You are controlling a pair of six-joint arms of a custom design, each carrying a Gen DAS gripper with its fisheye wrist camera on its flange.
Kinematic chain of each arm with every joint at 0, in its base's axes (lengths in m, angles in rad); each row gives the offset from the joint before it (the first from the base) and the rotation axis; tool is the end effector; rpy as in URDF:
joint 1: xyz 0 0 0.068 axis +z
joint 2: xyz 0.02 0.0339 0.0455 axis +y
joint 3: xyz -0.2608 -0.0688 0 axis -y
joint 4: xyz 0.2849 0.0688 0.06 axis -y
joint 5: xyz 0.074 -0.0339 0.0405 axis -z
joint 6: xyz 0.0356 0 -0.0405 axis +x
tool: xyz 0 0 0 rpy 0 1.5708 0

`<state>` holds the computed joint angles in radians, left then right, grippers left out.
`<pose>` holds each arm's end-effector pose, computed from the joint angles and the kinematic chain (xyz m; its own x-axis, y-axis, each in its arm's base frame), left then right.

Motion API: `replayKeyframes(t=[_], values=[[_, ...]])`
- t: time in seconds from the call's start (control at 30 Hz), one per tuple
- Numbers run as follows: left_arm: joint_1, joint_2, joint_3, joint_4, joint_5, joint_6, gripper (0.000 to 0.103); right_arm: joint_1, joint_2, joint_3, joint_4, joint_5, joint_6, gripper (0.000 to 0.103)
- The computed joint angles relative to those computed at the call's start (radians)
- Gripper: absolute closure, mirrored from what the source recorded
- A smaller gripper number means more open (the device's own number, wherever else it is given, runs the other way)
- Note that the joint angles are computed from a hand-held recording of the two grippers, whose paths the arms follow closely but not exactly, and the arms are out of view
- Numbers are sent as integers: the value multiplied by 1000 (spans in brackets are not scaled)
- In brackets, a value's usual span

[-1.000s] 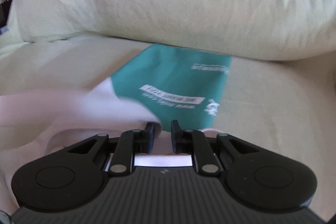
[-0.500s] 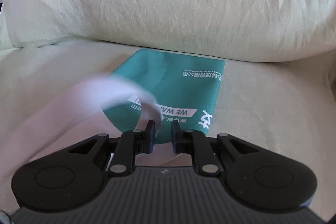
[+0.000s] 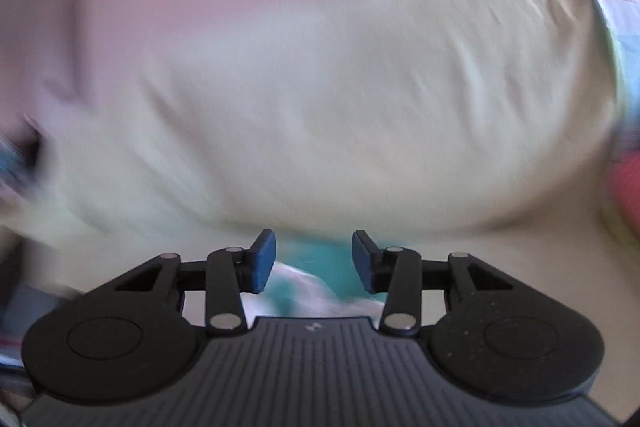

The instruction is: Fold shopping bag

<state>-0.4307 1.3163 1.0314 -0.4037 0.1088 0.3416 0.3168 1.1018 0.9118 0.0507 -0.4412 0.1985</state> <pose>0.2974 -0.1409 0.2739 -0.3795 0.5409 -0.7506 0.6563 0.7292 0.1936 0.2788 0.1074 0.3365 -0.2641 0.1011 -0.9592 -0.6441 0.7217 0.2534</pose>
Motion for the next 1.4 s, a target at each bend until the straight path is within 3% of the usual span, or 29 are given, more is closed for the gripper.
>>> replayKeyframes(t=[0.1,0.13,0.23,0.3,0.47,0.57,0.63,0.73,0.8,0.83,0.87,0.93,1.03,1.07,1.17,1.3,1.4], values=[[-2,-11,1,-12,-20,32,101,42,126,86,-129,-41,-113,85],[0,-23,-4,-19,-29,47,95,40,206,139,-191,-31,-129,88],[43,-98,-40,-39,-26,117,91,-8,415,282,-357,-53,-134,91],[101,-135,-56,-55,0,201,91,-31,461,294,-379,-96,-166,94],[193,-205,-154,-56,41,693,85,-22,476,327,-431,-79,-274,100],[222,-327,-310,21,110,1058,72,-11,478,337,-444,-55,-303,101],[227,-370,-379,99,150,1162,65,-13,470,328,-441,-56,-294,101],[222,-306,-367,182,219,1202,52,-14,453,298,-414,-60,-270,101],[215,-261,-348,210,236,1247,52,-8,444,291,-412,-49,-268,101],[224,-220,-312,183,263,1289,54,-4,442,291,-415,-41,-273,101],[235,-171,-263,138,295,1339,73,-1,439,290,-418,-34,-278,101],[247,-134,-188,21,307,1331,77,-3,440,308,-437,-14,-297,98],[273,-30,-32,-156,345,1258,77,5,346,263,-439,94,-392,67],[280,-11,-7,-182,356,1243,77,-10,300,236,-428,97,-425,66],[301,40,57,-243,392,1191,77,-56,196,182,-465,90,-545,60],[326,94,135,-323,434,1115,77,-59,14,37,-555,159,-968,59],[341,112,167,-362,452,1072,77,14,-47,-100,-395,194,-1152,56]])
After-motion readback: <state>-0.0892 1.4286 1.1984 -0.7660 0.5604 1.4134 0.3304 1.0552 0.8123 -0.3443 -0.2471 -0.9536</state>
